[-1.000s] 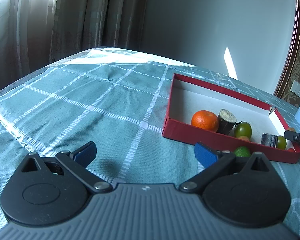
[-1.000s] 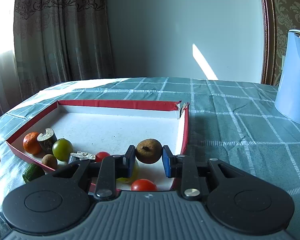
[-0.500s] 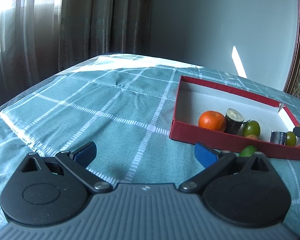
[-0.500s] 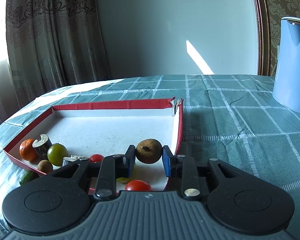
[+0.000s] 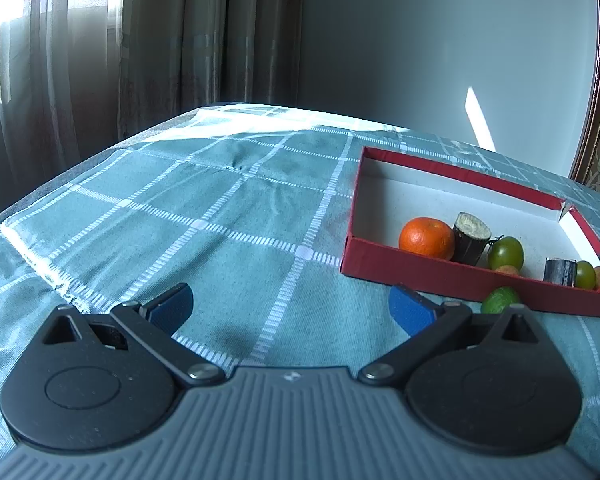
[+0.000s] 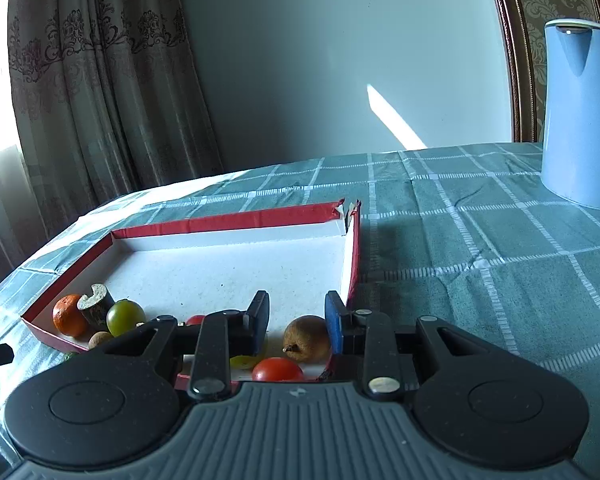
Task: Organize fruits
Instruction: 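Carry the brown fruit into the tray and open the right gripper, then move the left gripper to the cut green lime and close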
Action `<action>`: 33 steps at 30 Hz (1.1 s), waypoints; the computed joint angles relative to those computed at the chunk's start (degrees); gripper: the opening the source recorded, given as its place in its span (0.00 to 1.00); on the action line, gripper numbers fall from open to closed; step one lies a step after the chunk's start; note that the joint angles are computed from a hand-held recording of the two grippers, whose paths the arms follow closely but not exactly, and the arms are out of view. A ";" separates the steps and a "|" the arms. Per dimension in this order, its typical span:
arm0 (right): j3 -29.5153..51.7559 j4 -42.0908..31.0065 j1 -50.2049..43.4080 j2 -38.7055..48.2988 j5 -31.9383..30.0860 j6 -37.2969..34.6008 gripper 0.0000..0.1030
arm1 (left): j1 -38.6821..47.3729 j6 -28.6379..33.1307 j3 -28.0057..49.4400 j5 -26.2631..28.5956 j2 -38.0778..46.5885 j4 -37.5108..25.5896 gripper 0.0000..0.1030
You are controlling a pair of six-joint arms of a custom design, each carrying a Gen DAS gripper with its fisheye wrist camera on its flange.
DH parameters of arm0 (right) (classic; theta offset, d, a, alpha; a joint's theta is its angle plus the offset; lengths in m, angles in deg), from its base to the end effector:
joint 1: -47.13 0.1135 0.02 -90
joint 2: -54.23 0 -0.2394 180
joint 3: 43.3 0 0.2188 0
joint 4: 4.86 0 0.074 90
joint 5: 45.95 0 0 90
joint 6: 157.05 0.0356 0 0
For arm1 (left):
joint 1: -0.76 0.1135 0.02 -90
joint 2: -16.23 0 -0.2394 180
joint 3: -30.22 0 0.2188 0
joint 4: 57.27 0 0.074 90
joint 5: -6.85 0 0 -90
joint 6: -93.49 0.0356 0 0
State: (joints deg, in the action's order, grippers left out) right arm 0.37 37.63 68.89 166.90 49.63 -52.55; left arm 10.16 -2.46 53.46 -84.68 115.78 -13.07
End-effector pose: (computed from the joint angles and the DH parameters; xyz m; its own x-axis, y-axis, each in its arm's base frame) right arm 0.2693 0.1038 0.0813 -0.4735 0.0793 -0.8772 -0.1752 0.9676 0.1820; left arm 0.2014 0.0343 0.0787 -0.5023 -0.1882 -0.8439 -0.2389 0.9682 -0.0737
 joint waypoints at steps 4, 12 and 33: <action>-4.99 2.29 2.08 -3.06 2.09 0.26 0.28 | 0.34 0.22 0.62 1.44 -0.53 -1.83 1.00; -19.66 20.60 8.02 -3.41 5.45 1.66 0.63 | -11.06 -0.96 -3.36 -4.36 -3.66 2.14 1.00; -19.83 20.18 2.91 -1.63 -3.59 7.78 0.67 | -31.75 -4.54 16.45 -22.39 5.57 -19.15 0.84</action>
State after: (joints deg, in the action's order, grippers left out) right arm -19.46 57.81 71.80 165.28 46.04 -44.76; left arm -21.60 -7.01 69.92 -107.06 121.35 -32.23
